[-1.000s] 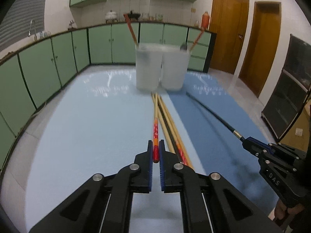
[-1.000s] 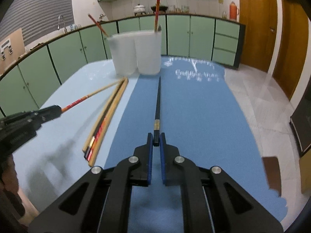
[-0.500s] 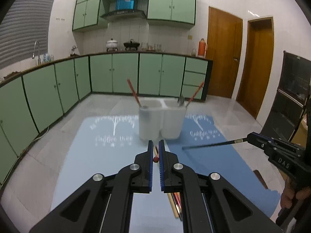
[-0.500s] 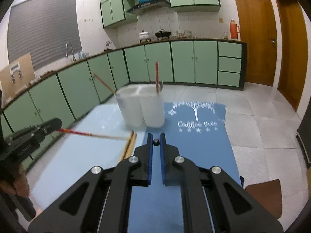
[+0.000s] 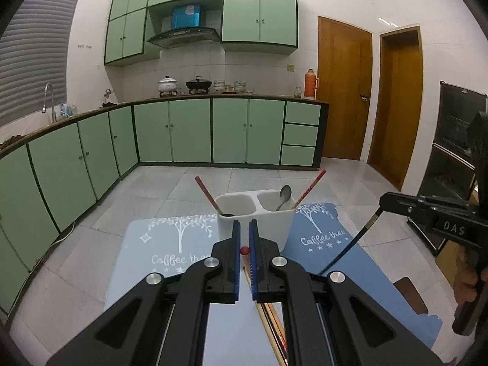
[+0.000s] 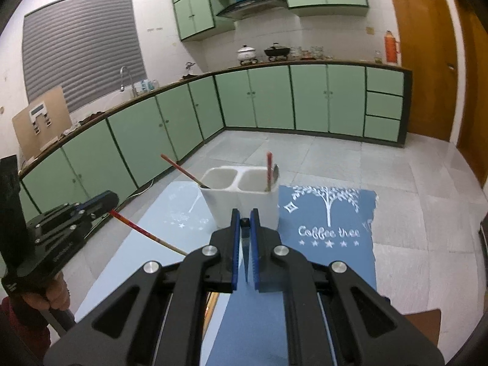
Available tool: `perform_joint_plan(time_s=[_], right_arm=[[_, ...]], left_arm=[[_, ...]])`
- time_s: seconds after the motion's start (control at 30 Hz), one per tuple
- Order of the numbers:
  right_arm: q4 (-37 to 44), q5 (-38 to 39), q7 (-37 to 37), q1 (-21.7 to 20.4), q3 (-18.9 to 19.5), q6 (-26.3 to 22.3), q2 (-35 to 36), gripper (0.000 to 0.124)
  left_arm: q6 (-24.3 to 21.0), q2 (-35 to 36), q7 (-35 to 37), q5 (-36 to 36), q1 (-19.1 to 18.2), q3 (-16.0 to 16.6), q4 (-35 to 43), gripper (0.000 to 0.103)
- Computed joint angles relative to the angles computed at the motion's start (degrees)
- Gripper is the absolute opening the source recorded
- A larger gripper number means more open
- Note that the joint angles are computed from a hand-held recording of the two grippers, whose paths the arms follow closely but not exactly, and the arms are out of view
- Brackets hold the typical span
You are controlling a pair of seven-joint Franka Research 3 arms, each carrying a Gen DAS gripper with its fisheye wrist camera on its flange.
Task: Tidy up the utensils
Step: 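Lift both chopsticks and carry them up over the white holder, then insert both chopsticks into the holder and open both tools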
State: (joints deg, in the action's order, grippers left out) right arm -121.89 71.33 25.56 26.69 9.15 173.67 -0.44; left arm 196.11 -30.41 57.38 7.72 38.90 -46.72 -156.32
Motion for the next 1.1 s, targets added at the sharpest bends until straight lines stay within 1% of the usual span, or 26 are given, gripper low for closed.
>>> perform_joint_plan(time_s=[0.17,0.3,0.47,0.53,0.6,0.77,0.83,0.93,1.0,1.1], right_arm=[[2.02,-5.42,3.72,-0.64,-0.23,-2.85,0.98,0.006],[3.71,-5.6,3.96,-1.26,-0.32,-5.49,1.3,0.006],[6.05,-6.6,3.87,-1.67,-0.1,-6.26,1.93,0.006],[7.44,-6.81,3.89,-1.97,-0.13,-7.43,2.11,0.006],[8.89,-6.58,3.4,-2.26,-0.14,-8.4,2.35,0.006],[13.44,-8.73,4.01,-2.73,-0.04,-9.09,3.71,0.006],[15.6,-10.39,5.04,-2.95,0.09,-8.78,4.81,0.006],[19.57,-12.36,6.91,-3.74,0.33,-9.97,6.83,0.006],[22.62,-13.96,8.59,-4.32,0.5,-10.84,8.45,0.006],[26.68,-17.3,11.26,-4.88,0.8,-10.68,11.0,0.006]], left_arm=[[0.48,0.9,1.18,0.21,-0.92,1.67,0.35,0.005],[0.45,1.52,2.59,0.1,-1.22,2.4,1.22,0.005],[0.77,2.18,4.31,-0.39,-2.12,3.72,2.28,0.005],[0.91,2.5,5.16,-0.59,-2.5,4.38,2.96,0.005],[1.19,2.57,5.99,-1.04,-2.22,4.32,3.89,0.005],[1.73,3.14,8.2,-2.34,0.42,2.41,7.49,0.005],[2.19,3.69,9.18,-3.1,2.46,0.82,9.44,0.005],[2.63,5.74,10.76,-4.07,4.7,-0.68,13.06,0.005],[2.84,6.79,12.42,-5.26,8.13,-3.59,15.78,0.005],[3.04,9.14,14.73,-6.89,12.93,-7.71,20.14,0.005]])
